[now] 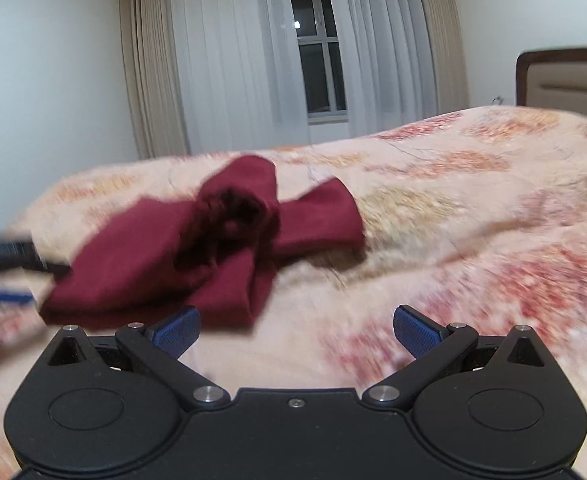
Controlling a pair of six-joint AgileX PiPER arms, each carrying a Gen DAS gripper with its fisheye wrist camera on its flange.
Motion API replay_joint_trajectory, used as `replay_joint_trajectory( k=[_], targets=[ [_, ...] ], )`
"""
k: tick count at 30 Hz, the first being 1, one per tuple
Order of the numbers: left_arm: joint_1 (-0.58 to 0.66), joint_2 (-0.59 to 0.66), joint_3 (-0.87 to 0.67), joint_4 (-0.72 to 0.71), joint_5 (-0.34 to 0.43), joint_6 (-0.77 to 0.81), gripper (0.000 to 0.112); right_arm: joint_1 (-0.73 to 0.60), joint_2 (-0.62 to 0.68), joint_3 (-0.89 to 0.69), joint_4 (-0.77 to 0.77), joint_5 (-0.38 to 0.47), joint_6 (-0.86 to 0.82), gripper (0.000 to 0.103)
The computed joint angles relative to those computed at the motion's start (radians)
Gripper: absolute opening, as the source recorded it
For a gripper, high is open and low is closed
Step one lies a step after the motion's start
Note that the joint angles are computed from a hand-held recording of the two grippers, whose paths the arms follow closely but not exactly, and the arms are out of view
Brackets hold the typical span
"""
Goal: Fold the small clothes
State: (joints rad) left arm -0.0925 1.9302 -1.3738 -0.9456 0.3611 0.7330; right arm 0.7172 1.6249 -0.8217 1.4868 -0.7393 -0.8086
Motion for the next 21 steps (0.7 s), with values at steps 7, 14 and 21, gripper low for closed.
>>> replay_joint_trajectory(
  k=[7,14,21],
  targets=[
    [0.014,-0.004,0.108,-0.465,-0.040,0.490,0.103,-0.164,0.045,-0.150,-0.125,0.285,0.066,0.103],
    [0.009,0.003,0.130,-0.593,-0.054,0.635,0.102,-0.285,0.152,-0.304,-0.265,0.449,0.320,0.102],
    [-0.011,0.010,0.044,-0.284,-0.054,0.321,0.103,-0.311,0.201,-0.387,-0.014,0.432,0.165,0.080]
  ],
)
